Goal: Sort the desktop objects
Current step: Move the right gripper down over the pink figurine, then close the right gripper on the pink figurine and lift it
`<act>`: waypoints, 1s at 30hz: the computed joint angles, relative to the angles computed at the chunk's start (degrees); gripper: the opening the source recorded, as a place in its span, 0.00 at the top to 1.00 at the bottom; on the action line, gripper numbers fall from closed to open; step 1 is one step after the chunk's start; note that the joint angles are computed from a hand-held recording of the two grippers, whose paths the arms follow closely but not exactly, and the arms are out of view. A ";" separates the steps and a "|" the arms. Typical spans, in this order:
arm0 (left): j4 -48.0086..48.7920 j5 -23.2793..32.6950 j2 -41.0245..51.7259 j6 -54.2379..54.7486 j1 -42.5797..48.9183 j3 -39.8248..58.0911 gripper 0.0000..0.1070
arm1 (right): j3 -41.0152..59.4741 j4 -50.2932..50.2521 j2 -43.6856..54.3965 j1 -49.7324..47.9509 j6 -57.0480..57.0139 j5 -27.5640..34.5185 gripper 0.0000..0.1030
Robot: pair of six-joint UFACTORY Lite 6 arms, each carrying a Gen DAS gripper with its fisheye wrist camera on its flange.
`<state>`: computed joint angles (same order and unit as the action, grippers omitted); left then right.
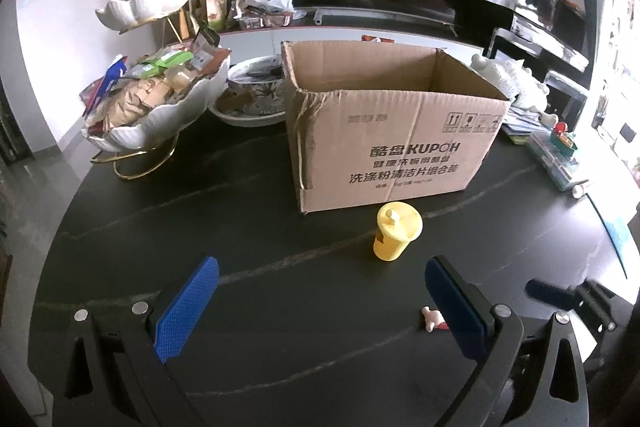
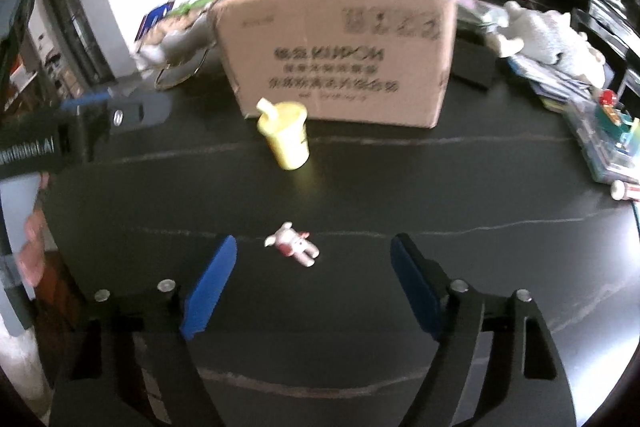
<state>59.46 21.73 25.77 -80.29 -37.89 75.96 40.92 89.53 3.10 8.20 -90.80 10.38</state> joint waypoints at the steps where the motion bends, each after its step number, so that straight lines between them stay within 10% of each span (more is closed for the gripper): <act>1: 0.61 0.15 0.09 -0.58 -0.14 -0.11 0.05 | 0.24 1.97 1.02 0.40 -1.84 0.13 0.31; 30: 2.01 2.77 2.21 -2.04 0.27 0.75 0.05 | 11.18 19.36 18.87 6.40 -19.29 -4.06 0.64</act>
<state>61.47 24.50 27.98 -82.34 -37.62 76.72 52.10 108.89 21.96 14.60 -110.08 6.32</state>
